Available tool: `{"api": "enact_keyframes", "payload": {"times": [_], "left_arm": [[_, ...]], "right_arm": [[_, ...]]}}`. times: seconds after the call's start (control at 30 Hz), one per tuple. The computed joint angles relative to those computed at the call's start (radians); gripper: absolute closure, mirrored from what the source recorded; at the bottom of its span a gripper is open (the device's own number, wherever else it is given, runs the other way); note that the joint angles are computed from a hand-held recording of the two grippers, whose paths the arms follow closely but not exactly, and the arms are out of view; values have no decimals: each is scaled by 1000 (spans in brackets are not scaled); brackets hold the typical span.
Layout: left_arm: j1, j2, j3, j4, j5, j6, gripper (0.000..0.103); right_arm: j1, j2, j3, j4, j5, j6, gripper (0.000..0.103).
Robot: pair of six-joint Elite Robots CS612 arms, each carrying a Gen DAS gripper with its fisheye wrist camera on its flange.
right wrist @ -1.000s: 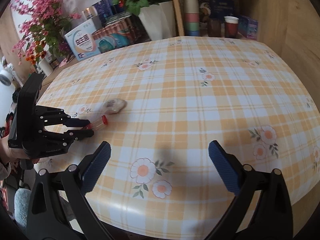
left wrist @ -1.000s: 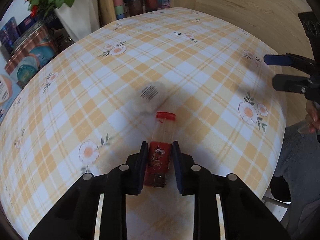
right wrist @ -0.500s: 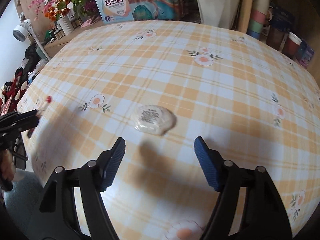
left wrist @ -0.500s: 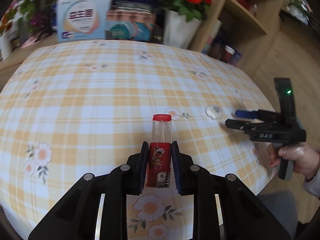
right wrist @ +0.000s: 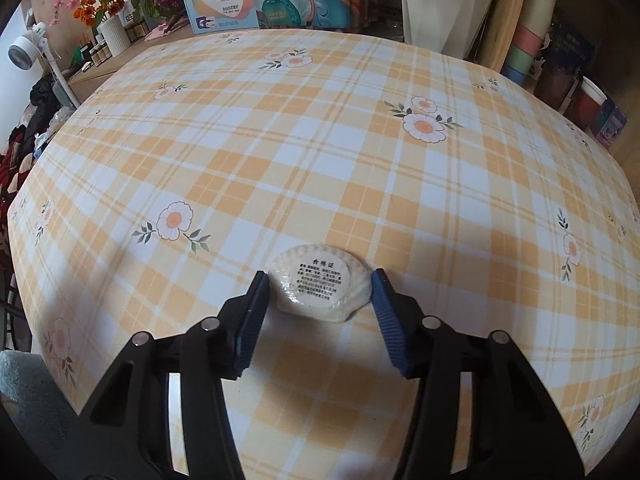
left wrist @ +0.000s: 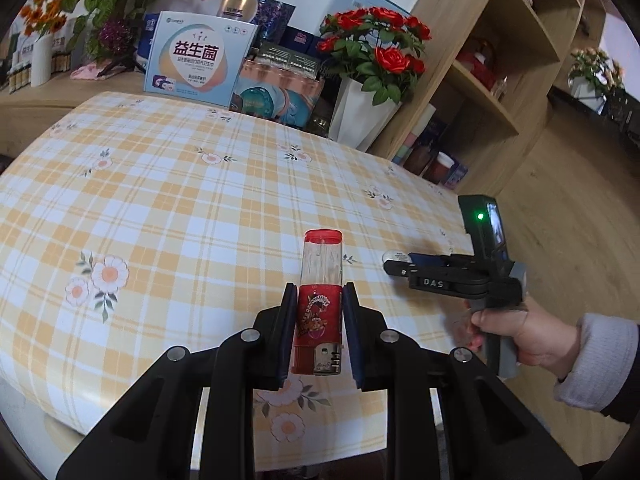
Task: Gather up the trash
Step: 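Grasp the red lighter with the left tool while the right grasps the white round sachet, then carry the lighter and sachet over the bin with both tools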
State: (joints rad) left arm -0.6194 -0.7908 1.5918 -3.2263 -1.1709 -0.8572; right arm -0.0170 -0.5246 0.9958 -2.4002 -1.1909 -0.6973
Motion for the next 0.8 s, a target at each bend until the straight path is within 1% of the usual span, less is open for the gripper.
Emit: {"api": "enact_keyframes", "payload": {"times": [0.03, 0.2, 0.37, 0.43, 0.5, 0.57, 0.63, 0.67, 0.73, 0.8], "left_arm": [[-6, -4, 9, -9, 6, -14, 80], [-32, -20, 47, -19, 36, -44, 81], [-46, -33, 70, -12, 43, -62, 82], [-40, -31, 60, 14, 32, -47, 82], [-33, -24, 55, 8, 42, -26, 82], [-15, -25, 55, 15, -9, -74, 82], [-15, -29, 62, 4, -20, -96, 81], [-19, -32, 62, 19, -25, -98, 76], [-25, -26, 54, 47, -61, -99, 69], [-29, -15, 35, 103, -88, -100, 67]], "right_arm": [[-1, -7, 18, -25, -5, 4, 50], [-10, -54, 125, -171, 28, -18, 50], [-16, -87, 185, -213, 48, -34, 50], [-14, -93, 197, -221, 31, -45, 50], [-15, -95, 201, -224, 24, -35, 50], [-21, -99, 207, -226, 33, -8, 50], [-28, -107, 214, -217, 55, 3, 50], [-31, -110, 219, -216, 61, 1, 50], [-36, -118, 232, -223, 76, 0, 50], [-42, -123, 241, -220, 98, 13, 50]]}}
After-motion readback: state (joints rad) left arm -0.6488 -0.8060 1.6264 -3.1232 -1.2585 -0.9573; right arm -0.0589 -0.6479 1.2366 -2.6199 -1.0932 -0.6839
